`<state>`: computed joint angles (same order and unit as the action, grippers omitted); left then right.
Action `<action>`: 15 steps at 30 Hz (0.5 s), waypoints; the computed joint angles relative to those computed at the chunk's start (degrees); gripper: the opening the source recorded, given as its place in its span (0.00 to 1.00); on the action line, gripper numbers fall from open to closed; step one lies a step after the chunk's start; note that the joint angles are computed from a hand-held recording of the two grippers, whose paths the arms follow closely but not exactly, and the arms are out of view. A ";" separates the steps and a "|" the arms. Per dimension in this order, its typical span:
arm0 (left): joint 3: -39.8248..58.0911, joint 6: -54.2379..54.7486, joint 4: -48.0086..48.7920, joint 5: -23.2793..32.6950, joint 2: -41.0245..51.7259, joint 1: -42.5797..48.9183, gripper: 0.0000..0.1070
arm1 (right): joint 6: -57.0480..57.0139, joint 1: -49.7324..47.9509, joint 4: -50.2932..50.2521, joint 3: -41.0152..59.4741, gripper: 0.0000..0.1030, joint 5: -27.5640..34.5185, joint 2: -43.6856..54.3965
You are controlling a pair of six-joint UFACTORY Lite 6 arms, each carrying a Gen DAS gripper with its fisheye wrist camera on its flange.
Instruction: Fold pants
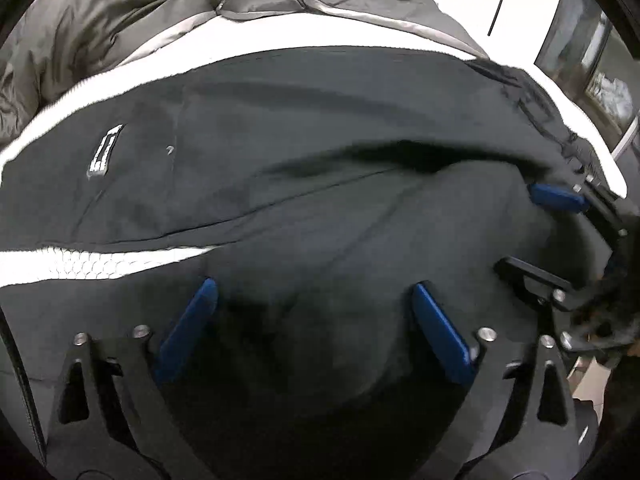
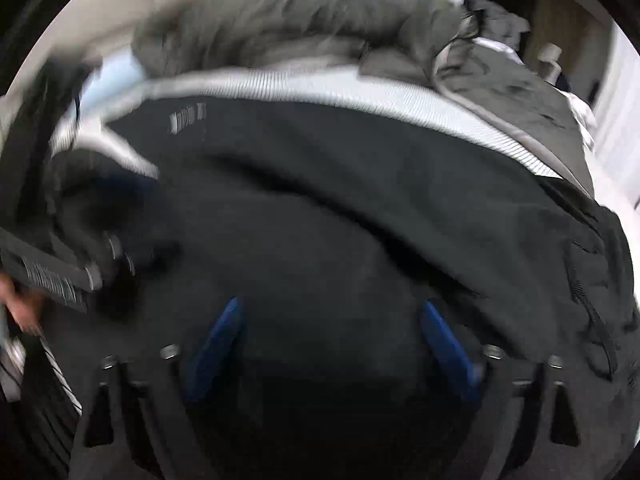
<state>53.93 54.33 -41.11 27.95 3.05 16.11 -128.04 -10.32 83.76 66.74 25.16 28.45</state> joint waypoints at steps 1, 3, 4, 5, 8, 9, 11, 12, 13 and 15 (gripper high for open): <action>0.18 3.37 -2.07 1.62 -0.01 1.90 0.79 | -5.84 -1.98 3.25 -2.91 0.83 -0.48 -1.47; -1.76 2.91 0.98 -0.14 -3.10 6.06 0.81 | -15.86 -7.70 10.92 -2.23 0.83 0.40 -0.39; -2.76 1.98 2.84 -2.42 -3.94 7.62 0.87 | -17.49 -10.85 12.53 0.17 0.83 -0.82 0.79; -3.19 3.43 2.32 -2.82 -4.47 10.41 0.93 | -16.72 -14.56 13.55 4.97 0.83 -2.12 3.88; -3.92 10.68 -2.62 -3.87 -3.86 20.30 0.93 | -1.98 -22.32 8.25 22.96 0.84 -6.52 16.34; -4.14 12.63 -4.02 -4.47 -3.79 22.24 0.93 | 4.02 -25.16 3.66 27.64 0.84 -3.85 20.09; -5.41 19.68 -9.68 -6.80 -4.66 26.15 0.93 | 14.89 -28.32 -6.80 33.47 0.84 3.92 22.87; -5.85 21.46 -10.80 -7.82 -5.57 28.02 0.93 | 17.36 -28.65 -10.05 33.11 0.84 4.71 21.36; -6.06 23.34 -12.12 -6.72 -6.44 30.17 0.93 | 17.44 -28.84 -11.01 31.69 0.84 4.14 19.36; -6.26 29.46 -16.83 0.89 -8.69 36.32 0.93 | 12.98 -30.06 -8.14 25.83 0.84 7.26 14.22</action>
